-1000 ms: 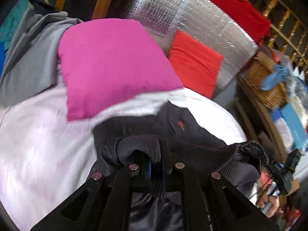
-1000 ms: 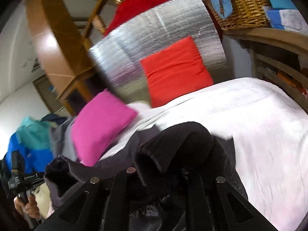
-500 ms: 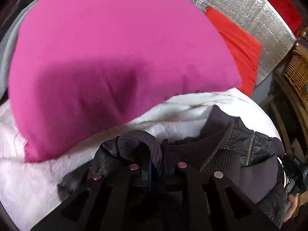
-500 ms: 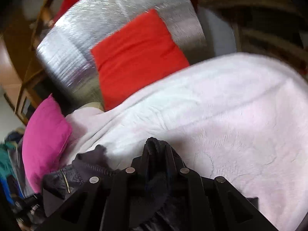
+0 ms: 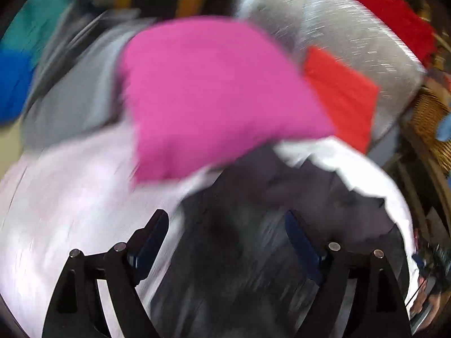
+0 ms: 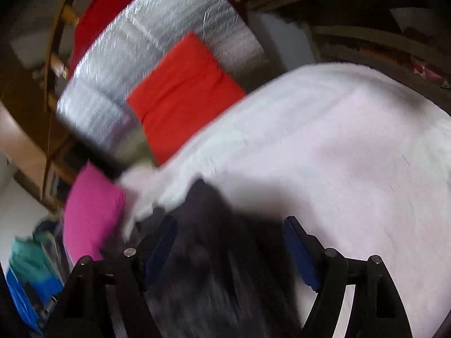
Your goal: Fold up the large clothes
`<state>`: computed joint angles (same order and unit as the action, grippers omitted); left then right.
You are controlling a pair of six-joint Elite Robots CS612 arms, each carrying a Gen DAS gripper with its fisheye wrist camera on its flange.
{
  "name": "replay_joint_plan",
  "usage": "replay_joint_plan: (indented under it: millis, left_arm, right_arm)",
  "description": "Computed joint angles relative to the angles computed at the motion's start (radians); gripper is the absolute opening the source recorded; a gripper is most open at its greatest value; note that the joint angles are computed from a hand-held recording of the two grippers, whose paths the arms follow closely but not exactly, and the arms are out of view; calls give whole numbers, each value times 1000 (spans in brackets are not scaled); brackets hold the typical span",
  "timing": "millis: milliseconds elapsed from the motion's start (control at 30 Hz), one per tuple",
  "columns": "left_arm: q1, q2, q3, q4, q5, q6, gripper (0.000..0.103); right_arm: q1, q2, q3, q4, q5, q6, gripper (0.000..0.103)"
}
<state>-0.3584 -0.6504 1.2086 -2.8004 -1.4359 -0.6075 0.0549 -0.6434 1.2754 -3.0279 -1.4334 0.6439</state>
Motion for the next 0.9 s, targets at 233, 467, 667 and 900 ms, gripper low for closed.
replay_joint_plan:
  millis: [233,467,667,900]
  left_arm:
    - [4,-14,76,125,-45,-146,85]
    - [-12,6,32,142,20,-105,85]
    - [-12,17,11,168,22,-108,86]
    - [-5,20,-5,205,-2,-127,87]
  right_arm:
    - [41,-11,37,134,-68,-120,55]
    - [93,-31,52,-36,-334,-169,19]
    - [73,0,24,123,-277,-93,25]
    - [85,-70,75,-24,-295,-92,81]
